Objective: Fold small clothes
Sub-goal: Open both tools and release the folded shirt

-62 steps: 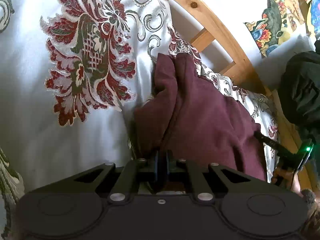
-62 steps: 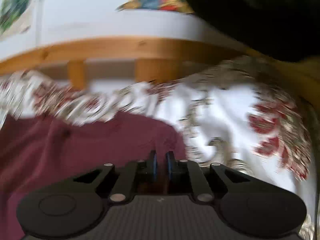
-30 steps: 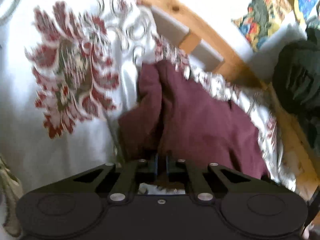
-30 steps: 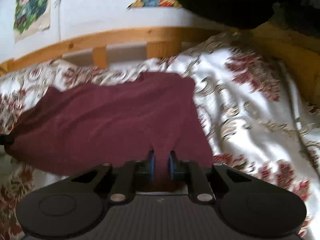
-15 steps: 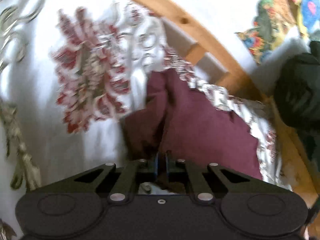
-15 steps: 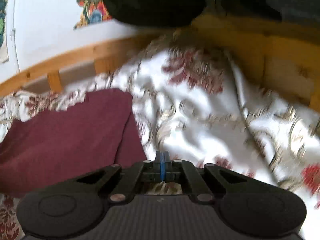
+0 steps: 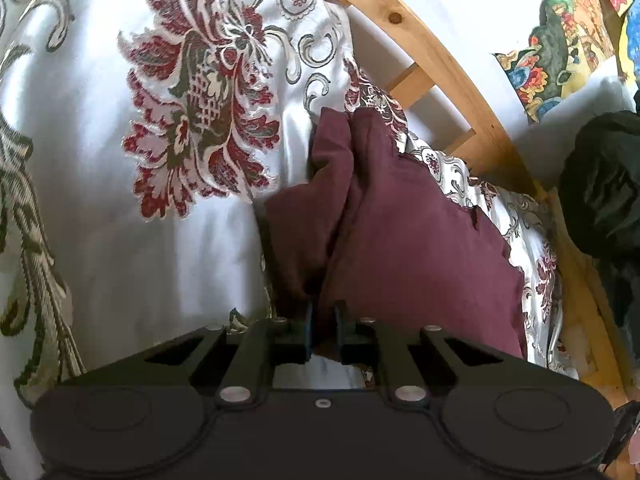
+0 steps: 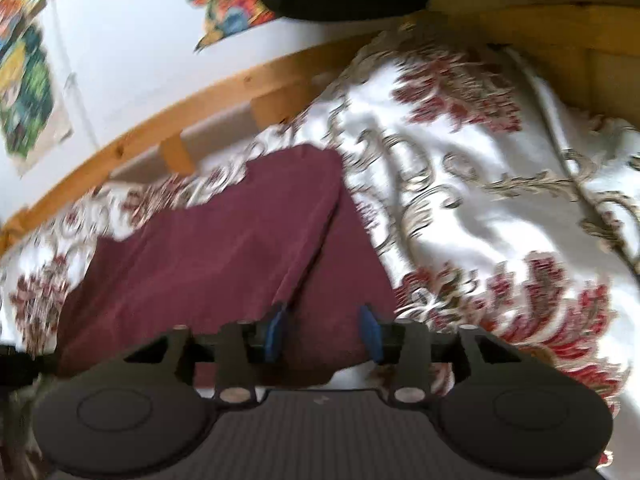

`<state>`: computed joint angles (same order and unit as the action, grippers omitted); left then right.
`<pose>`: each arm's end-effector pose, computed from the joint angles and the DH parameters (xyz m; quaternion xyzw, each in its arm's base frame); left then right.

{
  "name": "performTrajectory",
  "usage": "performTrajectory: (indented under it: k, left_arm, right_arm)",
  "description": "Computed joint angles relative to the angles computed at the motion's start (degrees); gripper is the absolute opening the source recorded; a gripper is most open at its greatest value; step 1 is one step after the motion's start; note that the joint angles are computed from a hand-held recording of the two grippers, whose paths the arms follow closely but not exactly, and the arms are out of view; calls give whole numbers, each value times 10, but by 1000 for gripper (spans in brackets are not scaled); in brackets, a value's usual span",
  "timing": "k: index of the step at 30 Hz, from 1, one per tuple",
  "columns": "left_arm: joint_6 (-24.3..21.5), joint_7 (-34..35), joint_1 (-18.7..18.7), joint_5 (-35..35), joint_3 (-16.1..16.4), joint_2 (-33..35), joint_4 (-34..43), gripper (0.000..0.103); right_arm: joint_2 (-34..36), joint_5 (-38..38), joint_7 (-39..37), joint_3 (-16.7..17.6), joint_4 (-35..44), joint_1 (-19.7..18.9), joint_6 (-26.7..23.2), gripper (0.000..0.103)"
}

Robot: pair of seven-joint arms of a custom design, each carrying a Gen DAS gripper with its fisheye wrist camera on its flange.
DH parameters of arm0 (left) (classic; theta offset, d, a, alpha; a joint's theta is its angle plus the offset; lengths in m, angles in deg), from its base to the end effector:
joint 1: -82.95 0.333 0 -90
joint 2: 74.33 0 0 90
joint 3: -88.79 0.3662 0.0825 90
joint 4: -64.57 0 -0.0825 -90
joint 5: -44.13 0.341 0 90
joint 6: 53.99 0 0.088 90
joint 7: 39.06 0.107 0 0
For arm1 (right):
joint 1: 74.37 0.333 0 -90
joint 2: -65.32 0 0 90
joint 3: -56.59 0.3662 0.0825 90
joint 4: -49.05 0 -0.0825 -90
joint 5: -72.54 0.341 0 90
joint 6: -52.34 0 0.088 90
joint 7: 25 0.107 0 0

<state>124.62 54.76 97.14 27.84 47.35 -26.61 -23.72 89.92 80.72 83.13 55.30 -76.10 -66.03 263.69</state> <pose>0.7396 -0.1546 0.3947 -0.6735 0.5655 -0.4758 0.0117 0.6028 0.0577 0.4047 -0.4920 0.7048 -0.2775 0.4293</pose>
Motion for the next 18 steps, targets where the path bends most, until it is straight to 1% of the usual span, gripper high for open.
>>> performTrajectory:
  k: [2,3,4,5,6,7,8,9,10,11,12,14,15,16,17,18]
  left_arm:
    - [0,0,0,0,0,0,0,11]
    - [0,-2,0,0,1,0,0,11]
    - [-1,-3,-1,0,1,0,1,11]
    - [-1,-4,-2,0,3,0,1,11]
    - [-2,-5,-4,0,5,0,3,11]
    - [-2,-5,-6,1,7,-1,3,11]
    - [-2,-6,-9,2,13,-3,3,10]
    - [2,-11,-23,5,33,-11,2,9]
    - [7,-17,-42,12,60,-21,1,8]
    - [10,-20,-55,19,77,-26,2,7]
    - [16,-24,-63,24,88,-31,1,7]
    - [20,-44,-78,26,108,-38,4,7]
    - [18,-57,-84,25,118,-41,7,7]
    - [14,-64,-84,26,120,-41,10,7]
    - [10,-67,-81,28,118,-41,11,6]
    - [6,-57,-89,12,130,-44,14,3]
  right_arm:
    - [1,-49,32,32,-3,-39,13,61]
    - [3,-92,55,54,-3,-67,19,67]
    - [8,-137,77,74,0,-92,19,75]
    - [12,-174,93,87,5,-108,14,78]
    - [15,-189,95,86,12,-106,2,80]
    - [17,-179,85,70,17,-86,-11,76]
    - [18,-156,66,48,22,-58,-26,65]
    - [19,-129,42,22,25,-28,-36,23]
    - [18,-91,6,3,28,-2,-49,13]
    - [18,-93,5,-4,26,3,-40,12]
    - [14,-78,-7,-11,22,13,-33,10]
    - [9,-13,-72,-62,22,73,-20,9]
    - [5,14,-97,-75,19,89,-11,8]
    - [2,26,-102,-71,19,86,-11,8]
    - [0,25,-99,-57,22,70,-22,8]
    - [1,28,-95,-50,24,61,-36,8]
